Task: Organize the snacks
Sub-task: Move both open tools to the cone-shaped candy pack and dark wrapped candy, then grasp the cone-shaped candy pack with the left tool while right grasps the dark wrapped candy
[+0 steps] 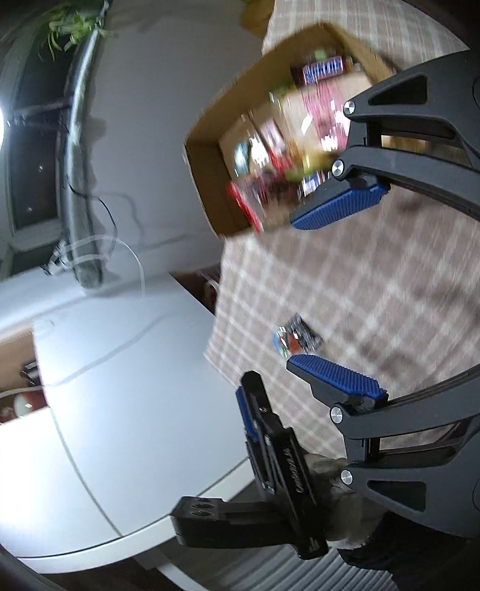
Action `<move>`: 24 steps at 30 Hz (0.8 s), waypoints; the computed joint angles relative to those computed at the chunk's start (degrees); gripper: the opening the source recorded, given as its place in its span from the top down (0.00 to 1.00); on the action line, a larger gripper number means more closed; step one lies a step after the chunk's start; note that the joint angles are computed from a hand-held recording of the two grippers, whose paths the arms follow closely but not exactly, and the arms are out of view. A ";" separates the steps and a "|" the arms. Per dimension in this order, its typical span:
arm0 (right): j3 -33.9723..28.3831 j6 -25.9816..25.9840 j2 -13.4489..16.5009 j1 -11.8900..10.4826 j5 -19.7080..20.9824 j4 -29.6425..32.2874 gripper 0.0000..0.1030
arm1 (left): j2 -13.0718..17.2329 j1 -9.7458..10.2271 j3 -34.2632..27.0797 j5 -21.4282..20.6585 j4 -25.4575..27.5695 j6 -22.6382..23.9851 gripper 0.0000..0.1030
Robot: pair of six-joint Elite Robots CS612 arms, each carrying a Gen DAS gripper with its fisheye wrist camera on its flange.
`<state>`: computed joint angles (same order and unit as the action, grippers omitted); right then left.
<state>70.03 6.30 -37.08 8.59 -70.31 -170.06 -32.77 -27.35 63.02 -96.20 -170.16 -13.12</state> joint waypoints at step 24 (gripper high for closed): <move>-22.25 10.54 13.82 3.67 3.28 23.66 0.44 | 7.00 4.34 -10.71 -11.02 16.34 -3.33 0.67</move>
